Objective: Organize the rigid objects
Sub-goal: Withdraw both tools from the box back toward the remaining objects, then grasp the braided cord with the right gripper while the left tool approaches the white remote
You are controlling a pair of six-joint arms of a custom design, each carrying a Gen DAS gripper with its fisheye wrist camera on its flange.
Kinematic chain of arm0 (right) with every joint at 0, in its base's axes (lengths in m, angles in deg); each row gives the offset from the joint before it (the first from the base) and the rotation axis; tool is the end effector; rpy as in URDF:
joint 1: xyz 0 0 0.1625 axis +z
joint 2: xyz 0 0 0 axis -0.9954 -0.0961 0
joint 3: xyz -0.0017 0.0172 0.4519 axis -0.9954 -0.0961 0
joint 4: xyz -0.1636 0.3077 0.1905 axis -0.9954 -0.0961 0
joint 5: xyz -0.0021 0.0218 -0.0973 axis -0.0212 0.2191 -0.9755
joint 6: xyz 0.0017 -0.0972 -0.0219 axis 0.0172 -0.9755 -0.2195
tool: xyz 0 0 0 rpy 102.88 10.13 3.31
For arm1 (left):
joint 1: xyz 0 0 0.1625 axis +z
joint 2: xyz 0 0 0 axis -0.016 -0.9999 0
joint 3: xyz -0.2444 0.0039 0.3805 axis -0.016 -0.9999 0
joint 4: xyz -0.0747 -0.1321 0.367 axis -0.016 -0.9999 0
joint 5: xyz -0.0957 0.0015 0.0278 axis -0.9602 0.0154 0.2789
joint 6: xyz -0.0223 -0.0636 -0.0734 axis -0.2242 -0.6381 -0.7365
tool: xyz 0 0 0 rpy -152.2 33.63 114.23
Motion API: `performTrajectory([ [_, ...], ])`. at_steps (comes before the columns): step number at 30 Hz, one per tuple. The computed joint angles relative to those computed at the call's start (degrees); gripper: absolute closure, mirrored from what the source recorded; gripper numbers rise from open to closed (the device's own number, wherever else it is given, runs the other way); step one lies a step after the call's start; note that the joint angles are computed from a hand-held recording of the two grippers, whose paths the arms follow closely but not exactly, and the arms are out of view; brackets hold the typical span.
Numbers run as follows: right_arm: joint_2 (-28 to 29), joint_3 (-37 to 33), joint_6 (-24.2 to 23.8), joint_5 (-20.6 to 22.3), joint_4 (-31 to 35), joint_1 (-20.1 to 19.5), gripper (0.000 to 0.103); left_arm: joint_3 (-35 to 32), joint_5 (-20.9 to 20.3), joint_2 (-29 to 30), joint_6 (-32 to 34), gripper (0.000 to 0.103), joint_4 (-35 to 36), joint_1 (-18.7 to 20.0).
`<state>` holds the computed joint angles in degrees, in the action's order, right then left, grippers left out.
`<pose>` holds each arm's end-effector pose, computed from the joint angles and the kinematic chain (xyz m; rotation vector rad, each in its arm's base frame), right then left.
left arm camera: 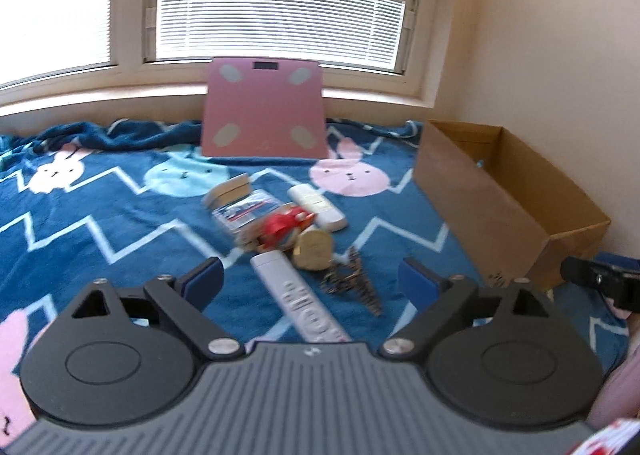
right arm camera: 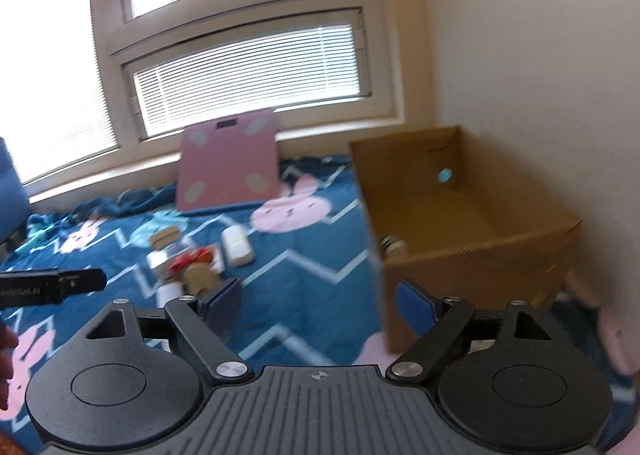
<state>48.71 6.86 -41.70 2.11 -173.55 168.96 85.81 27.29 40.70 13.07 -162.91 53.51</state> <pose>0.0640 -0.8404 0.2798 1.1139 -2.5028 0.9680 -0.2928 -0.7535 0.0706 0.0608 2.0230 -1.2907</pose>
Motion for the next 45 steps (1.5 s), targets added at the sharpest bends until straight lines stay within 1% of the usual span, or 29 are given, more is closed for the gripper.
performTrajectory([
  [5, -0.74, 4.01, -2.17, -0.87, -0.97, 0.17, 0.019, 5.84, 2.71, -2.13, 1.07, 0.011, -2.88, -0.17],
  [7, -0.83, 5.03, -2.55, -0.95, -1.09, 0.28, 0.019, 7.04, 3.58, -2.15, 3.91, 0.011, -6.04, -0.14],
  [9, -0.78, 5.76, -2.81, -1.05, -1.41, 0.47, 0.019, 6.89, 4.37, -0.94, 10.62, 0.011, -13.17, -0.21],
  [10, -0.74, 6.02, -2.97, -1.07, -1.46, 0.51, 0.019, 7.2, 4.8, -0.8, 11.8, 0.011, -14.37, -0.19],
  [11, -0.68, 6.12, -3.25, -1.02, -1.24, 0.54, 0.019, 7.94, 5.2, -1.04, 11.37, 0.011, -14.21, -0.13],
  [15, -0.06, 6.15, -4.52, -1.33, -0.58, 0.78, 0.019, 11.24, 5.88, -2.88, 3.2, 0.011, -8.64, 0.35],
  [20, 0.91, 5.79, -4.47, -1.73, -0.35, 0.92, 0.019, 12.74, 7.22, -4.18, -5.25, 0.011, -1.03, 1.03],
  [23, 1.7, 5.21, -4.35, -2.43, -0.25, 1.09, 0.019, 13.58, 7.12, -4.98, -10.57, 0.011, 2.88, 1.58],
  [25, 2.2, 4.83, -4.19, -2.71, -0.05, 1.2, 0.019, 13.67, 7.13, -5.18, -12.69, 0.011, 4.73, 1.91],
  [29, 3.34, 3.82, -4.0, -3.25, 0.26, 1.46, 0.019, 13.3, 6.44, -5.04, -14.23, 0.012, 5.73, 2.45],
  [35, 4.93, 2.32, -3.98, -3.98, 0.56, 1.76, 0.019, 11.37, 6.01, -4.18, -14.84, 0.012, 7.12, 3.13],
  [45, 8.33, -1.44, -4.46, -4.98, 1.42, 2.22, 0.02, 7.38, 4.51, -2.59, -13.03, 0.013, 7.98, 4.63],
])
